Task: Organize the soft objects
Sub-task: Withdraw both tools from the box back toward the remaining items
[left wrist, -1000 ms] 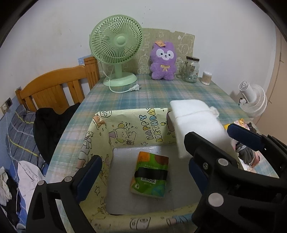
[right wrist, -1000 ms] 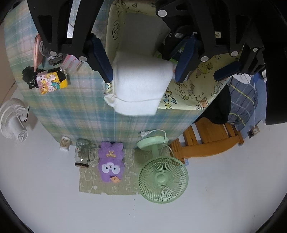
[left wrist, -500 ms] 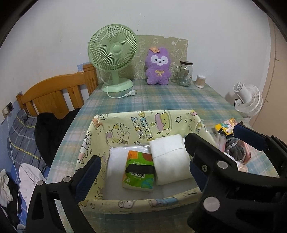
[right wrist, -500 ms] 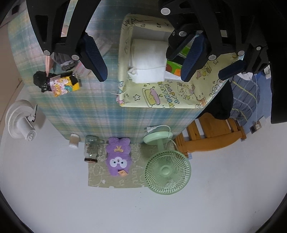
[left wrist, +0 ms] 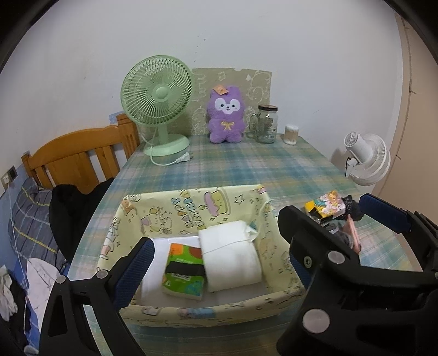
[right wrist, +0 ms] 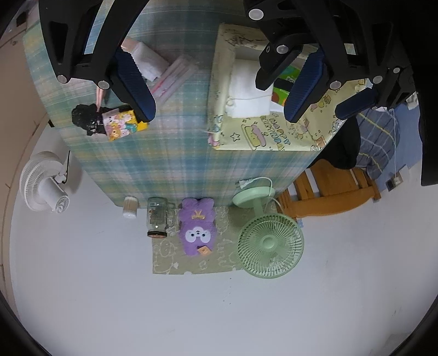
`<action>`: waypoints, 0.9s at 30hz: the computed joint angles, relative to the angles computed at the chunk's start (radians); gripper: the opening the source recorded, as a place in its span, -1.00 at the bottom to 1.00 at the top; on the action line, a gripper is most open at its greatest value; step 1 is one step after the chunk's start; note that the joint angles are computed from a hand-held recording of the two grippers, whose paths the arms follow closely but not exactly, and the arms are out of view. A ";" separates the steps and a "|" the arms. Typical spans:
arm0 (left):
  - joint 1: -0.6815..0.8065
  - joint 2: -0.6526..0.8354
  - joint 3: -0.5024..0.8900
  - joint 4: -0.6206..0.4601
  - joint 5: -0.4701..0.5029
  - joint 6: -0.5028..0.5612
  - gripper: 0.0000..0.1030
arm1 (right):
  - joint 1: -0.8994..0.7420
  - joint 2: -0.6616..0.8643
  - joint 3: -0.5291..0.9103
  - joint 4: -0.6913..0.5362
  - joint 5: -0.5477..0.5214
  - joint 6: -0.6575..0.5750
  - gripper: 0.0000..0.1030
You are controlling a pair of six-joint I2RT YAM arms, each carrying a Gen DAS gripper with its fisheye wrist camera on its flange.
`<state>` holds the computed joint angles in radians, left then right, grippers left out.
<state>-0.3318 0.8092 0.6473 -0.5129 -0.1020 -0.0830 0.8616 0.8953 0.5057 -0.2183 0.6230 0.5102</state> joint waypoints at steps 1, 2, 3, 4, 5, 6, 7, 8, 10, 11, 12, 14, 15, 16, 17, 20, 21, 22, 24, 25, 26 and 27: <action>-0.024 0.004 0.004 0.002 -0.019 -0.015 0.95 | -0.009 -0.014 -0.002 -0.006 -0.006 -0.007 0.89; -0.041 0.005 0.007 0.002 -0.032 -0.025 0.95 | -0.013 -0.029 -0.004 -0.017 -0.006 -0.010 0.89; -0.061 0.005 0.009 0.003 -0.048 -0.036 0.95 | -0.019 -0.045 -0.002 -0.037 -0.005 -0.014 0.90; -0.082 0.006 0.010 0.008 -0.068 -0.047 0.95 | -0.019 -0.055 -0.001 -0.051 0.002 -0.015 0.92; -0.105 0.007 0.013 0.009 -0.089 -0.058 0.95 | -0.018 -0.063 0.001 -0.062 0.008 -0.016 0.93; -0.122 0.009 0.017 0.010 -0.102 -0.066 0.95 | -0.028 -0.086 -0.003 -0.073 0.001 -0.027 0.93; -0.144 0.013 0.021 0.010 -0.117 -0.079 0.95 | -0.041 -0.101 -0.006 -0.077 -0.011 -0.037 0.93; -0.166 0.017 0.026 0.010 -0.134 -0.092 0.95 | -0.055 -0.123 -0.011 -0.085 -0.026 -0.048 0.93; -0.194 0.020 0.032 0.006 -0.156 -0.110 0.95 | -0.079 -0.154 -0.018 -0.097 -0.043 -0.062 0.93; -0.213 0.026 0.038 0.003 -0.170 -0.123 0.95 | -0.084 -0.168 -0.019 -0.107 -0.041 -0.063 0.94; -0.227 0.029 0.042 0.002 -0.178 -0.134 0.95 | -0.090 -0.191 -0.023 -0.119 -0.038 -0.064 0.94; -0.263 0.039 0.053 0.001 -0.200 -0.158 0.95 | -0.105 -0.224 -0.027 -0.136 -0.045 -0.071 0.94; -0.282 0.044 0.057 0.002 -0.213 -0.168 0.95 | -0.116 -0.249 -0.031 -0.150 -0.050 -0.077 0.94; -0.305 0.050 0.060 0.005 -0.229 -0.178 0.95 | -0.128 -0.265 -0.033 -0.158 -0.057 -0.085 0.94; -0.325 0.055 0.063 0.009 -0.242 -0.186 0.95 | -0.136 -0.280 -0.035 -0.166 -0.060 -0.089 0.94; -0.381 0.080 0.071 0.021 -0.280 -0.207 0.95 | -0.168 -0.341 -0.051 -0.194 -0.067 -0.099 0.95; -0.401 0.091 0.074 0.025 -0.293 -0.216 0.95 | -0.190 -0.364 -0.057 -0.207 -0.082 -0.105 0.95; -0.413 0.098 0.076 0.028 -0.298 -0.221 0.94 | -0.205 -0.379 -0.061 -0.217 -0.094 -0.109 0.95; -0.444 0.117 0.080 0.039 -0.313 -0.233 0.94 | -0.246 -0.416 -0.072 -0.232 -0.124 -0.124 0.95; -0.454 0.126 0.080 0.046 -0.317 -0.236 0.94 | -0.266 -0.434 -0.077 -0.239 -0.140 -0.134 0.95; -0.467 0.136 0.082 0.052 -0.325 -0.241 0.94 | -0.291 -0.448 -0.082 -0.244 -0.160 -0.145 0.95; -0.481 0.148 0.085 0.057 -0.332 -0.246 0.94 | -0.325 -0.466 -0.087 -0.252 -0.189 -0.161 0.95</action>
<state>-0.8124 0.9573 0.7321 -0.4559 -0.4337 -0.3285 0.5370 0.4290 0.4189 -0.4700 0.4341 0.3490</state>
